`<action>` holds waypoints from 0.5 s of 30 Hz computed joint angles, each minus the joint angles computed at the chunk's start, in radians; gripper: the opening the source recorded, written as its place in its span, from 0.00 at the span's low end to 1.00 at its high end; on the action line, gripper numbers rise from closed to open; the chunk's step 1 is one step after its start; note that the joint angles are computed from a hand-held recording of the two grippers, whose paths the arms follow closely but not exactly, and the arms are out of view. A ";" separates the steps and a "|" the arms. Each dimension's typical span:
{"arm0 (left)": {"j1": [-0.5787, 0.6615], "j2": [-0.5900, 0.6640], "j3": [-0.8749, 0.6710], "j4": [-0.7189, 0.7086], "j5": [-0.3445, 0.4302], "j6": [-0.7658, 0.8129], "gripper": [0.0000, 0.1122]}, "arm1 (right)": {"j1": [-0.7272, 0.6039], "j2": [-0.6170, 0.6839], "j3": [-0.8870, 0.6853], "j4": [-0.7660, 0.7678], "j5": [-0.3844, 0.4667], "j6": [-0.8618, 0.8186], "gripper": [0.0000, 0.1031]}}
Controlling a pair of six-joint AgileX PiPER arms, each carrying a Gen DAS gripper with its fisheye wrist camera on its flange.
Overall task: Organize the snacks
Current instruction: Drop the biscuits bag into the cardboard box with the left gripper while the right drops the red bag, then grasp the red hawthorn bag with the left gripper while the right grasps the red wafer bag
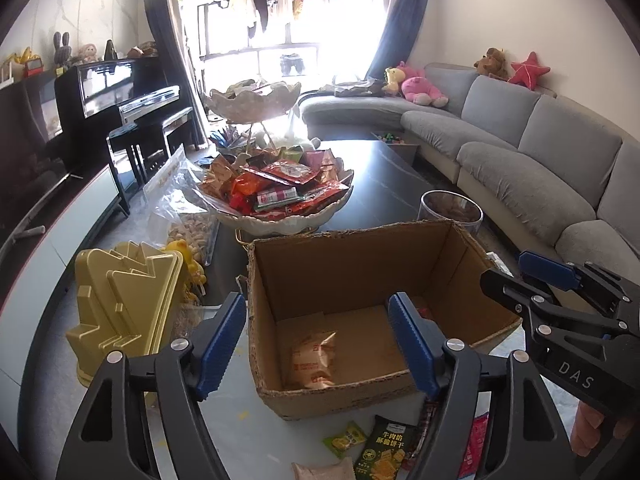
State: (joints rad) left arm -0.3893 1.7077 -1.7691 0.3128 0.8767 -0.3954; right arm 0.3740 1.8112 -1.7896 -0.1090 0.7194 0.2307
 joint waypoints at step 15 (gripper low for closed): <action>-0.225 -0.283 0.304 0.279 -0.004 -0.271 0.84 | 0.065 -0.358 0.450 -0.172 -0.149 0.170 0.67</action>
State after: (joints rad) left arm -0.6140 1.4245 -1.4651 0.5919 0.8732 -0.6669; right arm 0.4391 1.4533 -1.3401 -0.2813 0.5708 0.4007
